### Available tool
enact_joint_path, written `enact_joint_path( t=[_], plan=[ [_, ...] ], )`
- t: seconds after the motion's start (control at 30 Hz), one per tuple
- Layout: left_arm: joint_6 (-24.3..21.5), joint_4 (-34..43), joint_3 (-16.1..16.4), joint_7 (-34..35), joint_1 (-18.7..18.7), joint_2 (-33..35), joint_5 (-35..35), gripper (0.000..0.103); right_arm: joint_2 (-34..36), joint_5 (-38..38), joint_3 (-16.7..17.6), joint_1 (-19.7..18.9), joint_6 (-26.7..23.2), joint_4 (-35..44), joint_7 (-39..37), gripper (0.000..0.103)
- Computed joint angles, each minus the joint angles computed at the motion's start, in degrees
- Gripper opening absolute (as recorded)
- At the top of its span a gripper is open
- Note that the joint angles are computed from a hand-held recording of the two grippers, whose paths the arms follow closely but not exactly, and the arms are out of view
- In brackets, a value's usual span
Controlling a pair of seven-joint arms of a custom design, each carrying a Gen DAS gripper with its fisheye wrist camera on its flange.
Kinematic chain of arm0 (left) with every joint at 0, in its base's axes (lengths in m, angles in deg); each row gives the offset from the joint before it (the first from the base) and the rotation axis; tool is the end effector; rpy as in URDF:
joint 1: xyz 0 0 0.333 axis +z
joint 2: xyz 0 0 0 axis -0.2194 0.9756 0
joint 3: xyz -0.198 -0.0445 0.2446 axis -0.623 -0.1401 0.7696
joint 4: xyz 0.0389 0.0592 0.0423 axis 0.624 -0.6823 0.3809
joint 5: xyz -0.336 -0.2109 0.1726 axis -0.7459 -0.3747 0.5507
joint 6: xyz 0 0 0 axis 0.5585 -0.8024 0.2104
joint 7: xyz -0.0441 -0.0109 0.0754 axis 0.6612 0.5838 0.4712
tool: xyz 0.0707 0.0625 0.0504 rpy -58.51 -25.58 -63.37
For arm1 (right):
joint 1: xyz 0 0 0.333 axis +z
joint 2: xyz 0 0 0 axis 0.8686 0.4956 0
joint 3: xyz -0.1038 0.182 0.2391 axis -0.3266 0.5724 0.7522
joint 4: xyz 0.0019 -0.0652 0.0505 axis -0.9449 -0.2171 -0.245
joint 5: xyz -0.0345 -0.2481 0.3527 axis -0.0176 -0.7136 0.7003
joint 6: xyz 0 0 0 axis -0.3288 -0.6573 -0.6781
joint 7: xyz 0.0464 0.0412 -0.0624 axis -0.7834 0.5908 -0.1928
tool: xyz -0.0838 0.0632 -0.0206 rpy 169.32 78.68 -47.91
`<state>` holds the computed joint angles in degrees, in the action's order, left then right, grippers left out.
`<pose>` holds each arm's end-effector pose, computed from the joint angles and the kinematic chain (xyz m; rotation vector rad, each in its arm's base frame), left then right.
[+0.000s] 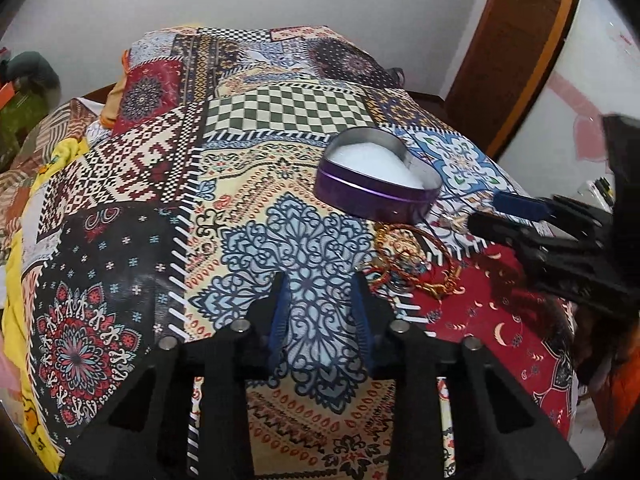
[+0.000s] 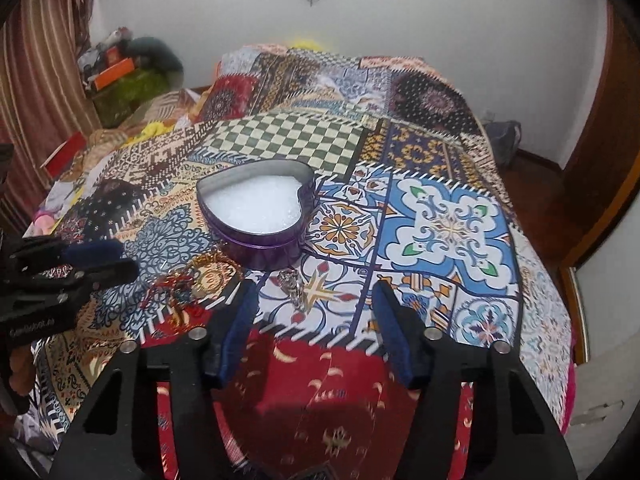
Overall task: Organize jewelry
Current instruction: 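Lower the right tool toward the silver pendant beside the purple tin, then grasp the silver pendant with the right tool and drop it into the tin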
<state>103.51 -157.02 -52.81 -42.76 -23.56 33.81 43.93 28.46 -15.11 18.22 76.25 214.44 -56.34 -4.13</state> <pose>0.4757 -0.2796 0.3925 -1.9462 1.8676 -0.7976 0.5196 0.0890 0.4218 -2.1885 1.2570 -0.3523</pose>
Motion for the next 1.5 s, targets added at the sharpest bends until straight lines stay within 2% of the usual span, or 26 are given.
enact_joint_path(
  t=[0.1,0.27,0.53,0.63,0.8,0.93,1.23,1.5],
  plan=[
    [1.27,-0.16,0.24,1.9,-0.4,0.26,-0.91,0.024,1.94,-0.54,0.03,-0.37,-3.14,2.18,0.13,0.04],
    [2.16,0.16,0.69,6.76,-1.31,1.53,-4.85,0.017,3.57,-1.45,1.17,-1.19,-4.91,3.47,-0.64,0.035],
    [2.64,1.38,1.04,8.15,-1.86,3.15,-5.27,0.017,4.87,-2.15,2.18,-1.83,-6.51,4.64,-1.52,0.031],
    [2.33,1.98,1.22,7.64,-2.08,3.68,-4.47,0.017,5.53,-1.31,2.22,-2.13,-7.74,5.41,-1.78,0.026],
    [2.68,2.26,1.61,5.02,-2.18,4.05,-1.72,0.009,5.52,-0.53,2.59,-2.32,-7.02,5.17,-2.36,0.015],
    [3.67,1.72,1.74,3.64,-2.0,3.63,-0.68,0.009,5.0,0.21,2.63,-2.21,-5.88,4.5,-2.84,0.015],
    [2.55,0.74,0.65,-2.37,-0.48,0.82,4.65,0.008,2.19,1.67,1.72,-1.29,-4.36,2.46,-3.68,0.015],
    [1.93,0.45,-2.04,-8.17,3.04,-3.29,11.58,0.008,-0.88,4.46,0.54,-0.15,-3.97,1.54,-4.82,0.015]
  ],
)
